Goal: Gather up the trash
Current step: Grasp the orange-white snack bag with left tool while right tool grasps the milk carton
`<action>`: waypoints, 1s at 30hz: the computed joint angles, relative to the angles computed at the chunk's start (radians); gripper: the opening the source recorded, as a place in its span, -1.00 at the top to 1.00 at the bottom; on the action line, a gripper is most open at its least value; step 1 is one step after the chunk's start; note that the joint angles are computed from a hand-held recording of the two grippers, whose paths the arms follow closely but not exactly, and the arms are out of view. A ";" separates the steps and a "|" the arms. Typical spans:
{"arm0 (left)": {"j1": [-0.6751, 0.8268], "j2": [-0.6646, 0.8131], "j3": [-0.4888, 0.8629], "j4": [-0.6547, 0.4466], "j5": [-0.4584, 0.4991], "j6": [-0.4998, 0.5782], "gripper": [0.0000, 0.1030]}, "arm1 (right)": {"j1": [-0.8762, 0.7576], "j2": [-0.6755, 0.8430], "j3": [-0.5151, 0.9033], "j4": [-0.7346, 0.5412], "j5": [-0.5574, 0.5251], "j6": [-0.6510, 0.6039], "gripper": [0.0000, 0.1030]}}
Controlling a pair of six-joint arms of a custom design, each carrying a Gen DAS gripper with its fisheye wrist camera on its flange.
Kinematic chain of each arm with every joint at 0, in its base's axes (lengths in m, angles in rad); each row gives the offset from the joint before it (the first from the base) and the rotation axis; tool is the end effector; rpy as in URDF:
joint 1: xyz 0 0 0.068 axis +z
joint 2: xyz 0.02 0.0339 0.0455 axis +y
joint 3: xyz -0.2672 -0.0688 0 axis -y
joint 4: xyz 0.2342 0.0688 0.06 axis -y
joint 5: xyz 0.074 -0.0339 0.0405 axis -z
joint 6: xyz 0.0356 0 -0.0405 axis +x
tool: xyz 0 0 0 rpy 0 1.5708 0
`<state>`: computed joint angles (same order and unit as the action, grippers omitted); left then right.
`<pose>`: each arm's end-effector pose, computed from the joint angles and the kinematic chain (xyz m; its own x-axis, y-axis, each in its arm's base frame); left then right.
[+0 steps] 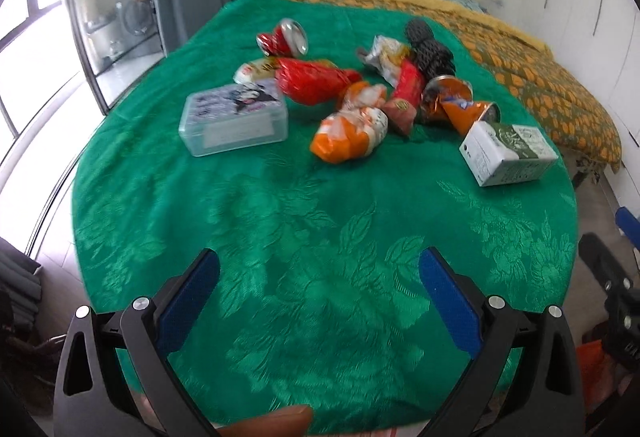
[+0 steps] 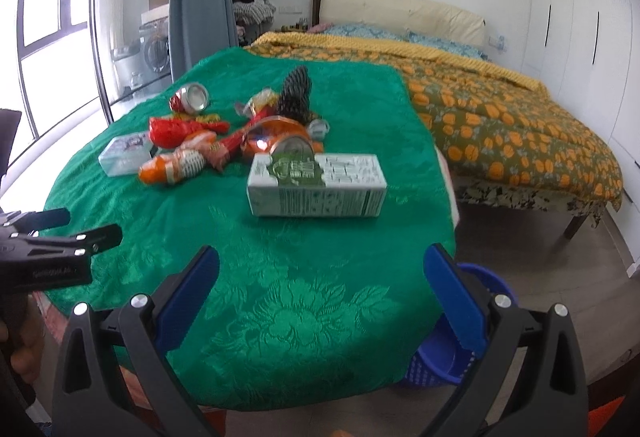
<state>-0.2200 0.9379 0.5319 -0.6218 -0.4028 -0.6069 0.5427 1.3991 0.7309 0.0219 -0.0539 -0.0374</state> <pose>0.1553 -0.0204 0.2002 -0.6881 -0.3838 -0.6158 -0.4740 0.8803 -0.0190 0.2412 0.1477 0.2128 -0.4947 -0.3420 -0.7990 -0.5714 0.8207 0.0026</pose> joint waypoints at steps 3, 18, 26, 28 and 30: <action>0.067 0.094 0.006 0.089 0.066 0.059 -0.92 | -0.012 0.049 0.007 0.004 -0.009 -0.001 -0.91; 0.142 0.288 0.064 0.187 0.106 0.151 -0.92 | -0.043 0.153 0.037 0.007 -0.046 -0.011 -0.91; 0.300 0.369 0.153 0.261 0.261 0.333 -0.91 | -0.064 0.149 0.034 0.011 -0.069 -0.009 -0.91; 0.315 0.405 0.177 0.288 0.268 0.366 -0.91 | -0.070 0.151 0.035 0.011 -0.072 -0.008 -0.91; 0.323 0.441 0.199 0.313 0.274 0.401 -0.83 | -0.081 0.152 0.037 0.011 -0.075 -0.008 -0.91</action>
